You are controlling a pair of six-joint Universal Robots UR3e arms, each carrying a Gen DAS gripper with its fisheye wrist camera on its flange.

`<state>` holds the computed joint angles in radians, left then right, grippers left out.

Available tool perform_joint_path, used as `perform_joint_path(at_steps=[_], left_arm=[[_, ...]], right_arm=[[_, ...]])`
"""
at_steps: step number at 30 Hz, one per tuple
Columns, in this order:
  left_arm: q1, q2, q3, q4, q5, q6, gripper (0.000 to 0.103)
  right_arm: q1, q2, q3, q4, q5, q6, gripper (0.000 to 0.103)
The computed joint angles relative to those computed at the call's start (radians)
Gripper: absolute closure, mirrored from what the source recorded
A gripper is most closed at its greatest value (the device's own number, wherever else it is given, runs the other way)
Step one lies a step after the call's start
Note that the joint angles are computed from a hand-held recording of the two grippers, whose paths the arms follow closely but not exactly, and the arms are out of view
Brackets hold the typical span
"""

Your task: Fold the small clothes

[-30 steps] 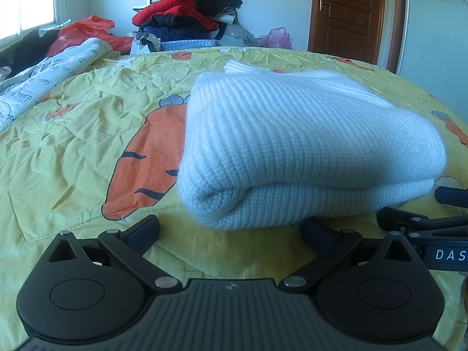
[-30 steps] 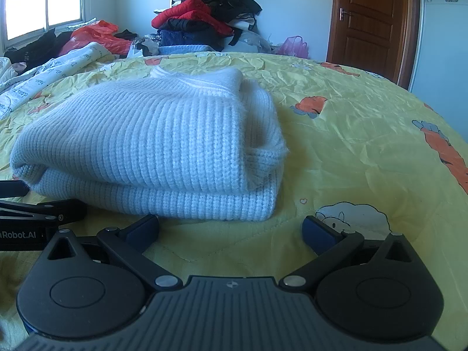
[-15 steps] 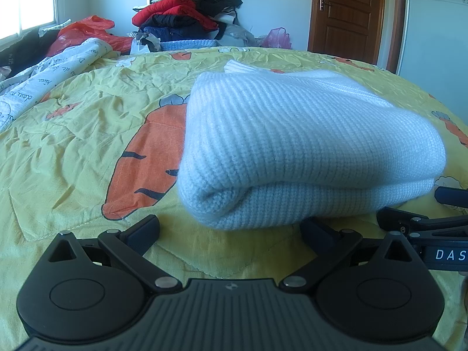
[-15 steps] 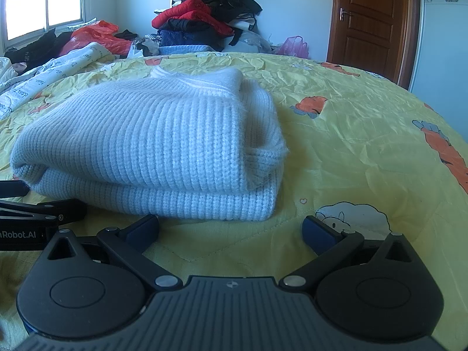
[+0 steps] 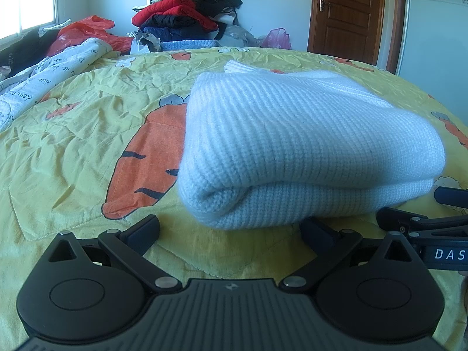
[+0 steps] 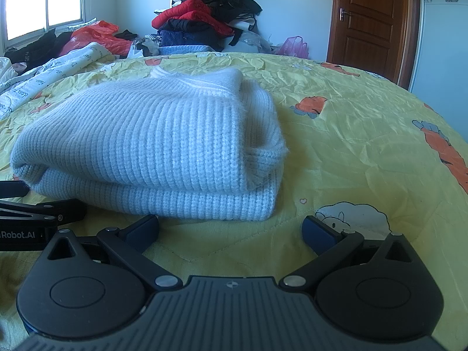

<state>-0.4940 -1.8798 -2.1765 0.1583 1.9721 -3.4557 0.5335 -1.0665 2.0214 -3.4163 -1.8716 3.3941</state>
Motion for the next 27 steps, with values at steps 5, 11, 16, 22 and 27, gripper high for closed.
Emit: perform_joint_path(at_steps=[5,11,16,22,27], left_arm=[[0.000,0.001,-0.001,0.000,0.000,0.000,0.000],[-0.001,0.003,0.001,-0.007,-0.001,0.000,0.000],[-0.002,0.009,0.016,-0.042,-0.008,0.008,0.000],[-0.029,0.117,-0.030,-0.125,0.046,-0.098,0.000],[-0.150,0.241,-0.066,-0.183,0.168,-0.183,0.000]], right_arm=[[0.000,0.000,0.000,0.000,0.000,0.000,0.000],[-0.001,0.000,0.000,0.001,0.000,0.000,0.000],[0.001,-0.003,0.000,0.007,-0.002,0.003,0.000],[0.012,-0.119,0.023,0.164,-0.032,0.057,0.000],[0.028,-0.272,0.127,0.217,-0.008,0.109,0.000]])
